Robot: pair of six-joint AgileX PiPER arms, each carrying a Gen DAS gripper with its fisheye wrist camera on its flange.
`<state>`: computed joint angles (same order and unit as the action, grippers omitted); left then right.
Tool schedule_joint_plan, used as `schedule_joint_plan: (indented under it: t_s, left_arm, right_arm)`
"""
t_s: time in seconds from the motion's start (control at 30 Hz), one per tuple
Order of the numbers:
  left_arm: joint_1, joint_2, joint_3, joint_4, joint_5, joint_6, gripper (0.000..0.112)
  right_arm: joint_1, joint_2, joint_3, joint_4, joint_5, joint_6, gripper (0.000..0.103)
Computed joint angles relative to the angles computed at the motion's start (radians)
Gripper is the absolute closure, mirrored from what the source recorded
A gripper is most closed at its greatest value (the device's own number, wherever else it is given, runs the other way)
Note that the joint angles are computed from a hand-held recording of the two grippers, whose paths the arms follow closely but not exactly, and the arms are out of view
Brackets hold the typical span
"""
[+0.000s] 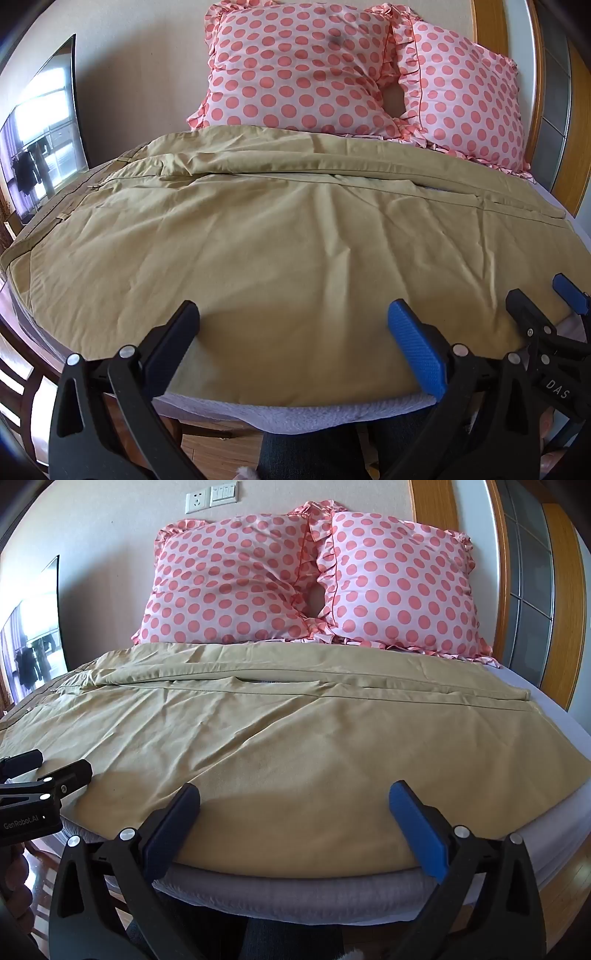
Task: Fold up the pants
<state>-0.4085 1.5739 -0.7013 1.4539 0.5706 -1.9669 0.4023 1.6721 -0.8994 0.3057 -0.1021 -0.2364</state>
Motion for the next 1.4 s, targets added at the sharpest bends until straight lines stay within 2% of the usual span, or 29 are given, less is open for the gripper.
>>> schedule_joint_plan:
  t_s: [1.4]
  left_arm:
    - [-0.002,0.001,0.002,0.011,0.005,-0.010,0.011]
  right_arm:
    - [0.001,-0.001,0.006,-0.015,-0.009,0.015,0.002]
